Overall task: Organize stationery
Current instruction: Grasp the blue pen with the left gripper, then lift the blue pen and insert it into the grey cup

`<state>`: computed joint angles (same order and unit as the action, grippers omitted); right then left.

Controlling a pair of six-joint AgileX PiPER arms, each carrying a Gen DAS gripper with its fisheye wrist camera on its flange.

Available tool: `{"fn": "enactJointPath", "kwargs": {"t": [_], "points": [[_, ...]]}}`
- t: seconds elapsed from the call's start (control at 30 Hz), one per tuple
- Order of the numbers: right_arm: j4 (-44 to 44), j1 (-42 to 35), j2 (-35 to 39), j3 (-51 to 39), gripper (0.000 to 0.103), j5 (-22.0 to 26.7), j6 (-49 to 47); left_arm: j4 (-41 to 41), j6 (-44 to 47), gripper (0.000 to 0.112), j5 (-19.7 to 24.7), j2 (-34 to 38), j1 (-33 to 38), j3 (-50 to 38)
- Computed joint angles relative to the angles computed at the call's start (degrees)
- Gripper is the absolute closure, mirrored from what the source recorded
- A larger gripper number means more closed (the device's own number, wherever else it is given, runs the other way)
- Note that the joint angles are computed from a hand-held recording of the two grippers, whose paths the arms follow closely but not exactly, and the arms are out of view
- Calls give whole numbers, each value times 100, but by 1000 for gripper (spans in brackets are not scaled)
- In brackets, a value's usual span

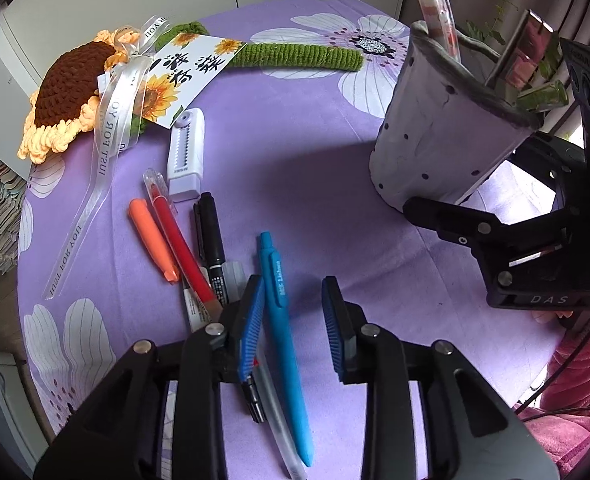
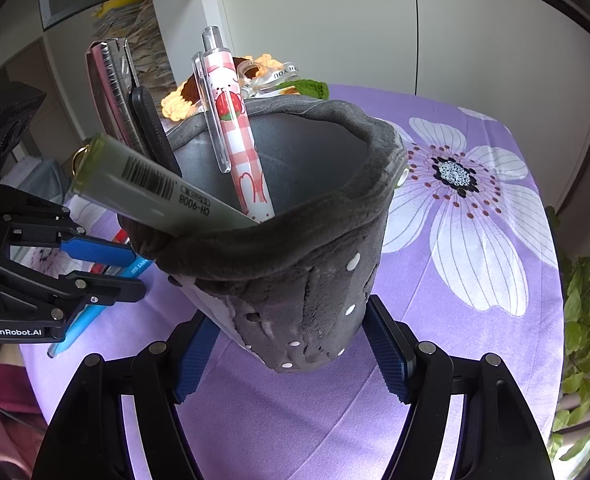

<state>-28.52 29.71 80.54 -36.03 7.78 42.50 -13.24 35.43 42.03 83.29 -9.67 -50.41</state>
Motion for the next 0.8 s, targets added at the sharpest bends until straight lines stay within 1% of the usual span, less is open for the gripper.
{"fn": "enactJointPath", "kwargs": {"t": [0.07,0.1,0.23,0.37,0.4,0.47,0.5,0.63,0.8], "points": [[137,-26,15,7,31,-26,-145,-117,115,85,99,33,16,-21],[306,-54,36,0,31,-43,-328,-119,87,85,80,95,-37,-48],[373,-78,101,-31,31,-63,-403,-152,38,83,72,196,-30,-115],[388,-79,100,-31,31,-63,-418,-127,-43,84,-3,309,-39,-214],[392,-76,101,-35,31,-59,-419,-141,-25,85,-7,320,-36,-224],[431,-85,99,-23,31,-69,-462,-203,69,92,1,372,-6,-287],[415,-75,99,-38,31,-54,-440,-240,140,104,23,412,16,-332],[451,-79,101,-32,31,-60,-475,-231,112,104,26,398,-17,-353],[444,-82,108,-37,31,-60,-472,-347,294,104,-94,-108,-23,-162]]}}
